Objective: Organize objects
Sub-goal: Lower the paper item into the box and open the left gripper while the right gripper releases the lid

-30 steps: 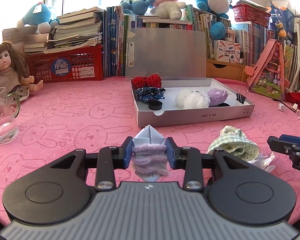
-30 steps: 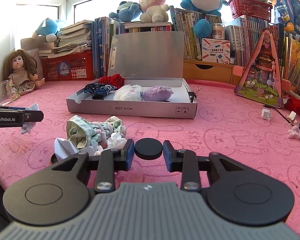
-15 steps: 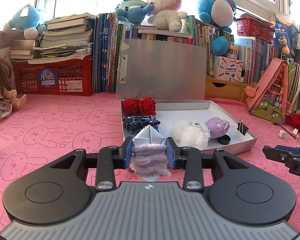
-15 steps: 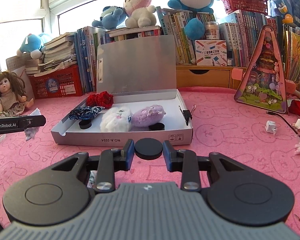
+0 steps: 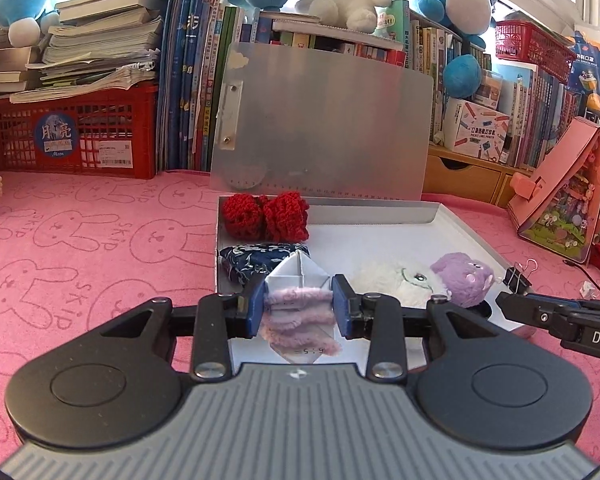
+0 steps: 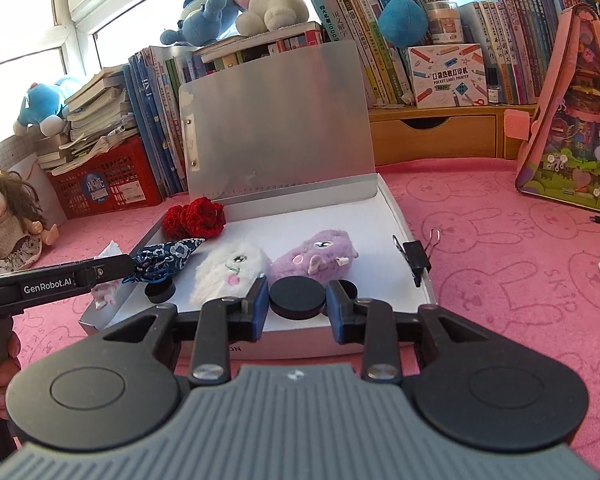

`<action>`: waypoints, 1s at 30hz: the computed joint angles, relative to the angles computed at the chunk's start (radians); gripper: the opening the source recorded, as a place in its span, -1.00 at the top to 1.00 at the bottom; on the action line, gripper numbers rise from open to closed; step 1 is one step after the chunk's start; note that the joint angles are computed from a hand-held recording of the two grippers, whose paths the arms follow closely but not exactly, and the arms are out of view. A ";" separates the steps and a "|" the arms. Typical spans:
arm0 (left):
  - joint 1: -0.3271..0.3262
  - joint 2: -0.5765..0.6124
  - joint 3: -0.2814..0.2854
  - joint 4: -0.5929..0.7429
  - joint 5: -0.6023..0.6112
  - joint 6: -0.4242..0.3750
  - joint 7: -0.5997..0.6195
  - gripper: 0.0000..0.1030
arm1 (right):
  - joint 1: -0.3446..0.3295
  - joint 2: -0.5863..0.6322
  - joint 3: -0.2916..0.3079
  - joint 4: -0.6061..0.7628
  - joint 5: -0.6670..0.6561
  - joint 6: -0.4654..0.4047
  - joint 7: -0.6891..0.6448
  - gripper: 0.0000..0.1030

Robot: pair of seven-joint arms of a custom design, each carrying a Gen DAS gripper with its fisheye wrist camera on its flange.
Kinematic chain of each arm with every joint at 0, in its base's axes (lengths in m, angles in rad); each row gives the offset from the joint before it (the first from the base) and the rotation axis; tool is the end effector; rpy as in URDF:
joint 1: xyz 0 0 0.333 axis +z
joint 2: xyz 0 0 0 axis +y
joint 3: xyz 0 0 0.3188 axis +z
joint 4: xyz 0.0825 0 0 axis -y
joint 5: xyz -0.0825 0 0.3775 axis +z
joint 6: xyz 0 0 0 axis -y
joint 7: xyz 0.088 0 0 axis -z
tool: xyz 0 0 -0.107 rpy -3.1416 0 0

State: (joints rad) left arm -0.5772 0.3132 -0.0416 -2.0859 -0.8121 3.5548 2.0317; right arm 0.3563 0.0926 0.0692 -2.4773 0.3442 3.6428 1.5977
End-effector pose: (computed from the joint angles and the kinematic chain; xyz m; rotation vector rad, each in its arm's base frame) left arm 0.5399 -0.2719 0.3988 -1.5312 1.7500 -1.1440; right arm 0.4871 0.1725 0.3919 -1.5207 1.5271 -0.6472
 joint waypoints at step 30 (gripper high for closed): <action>-0.146 0.047 0.143 0.028 -0.051 -0.018 0.079 -0.44 | 0.102 0.091 -0.045 0.103 0.162 -0.035 -0.203 -0.09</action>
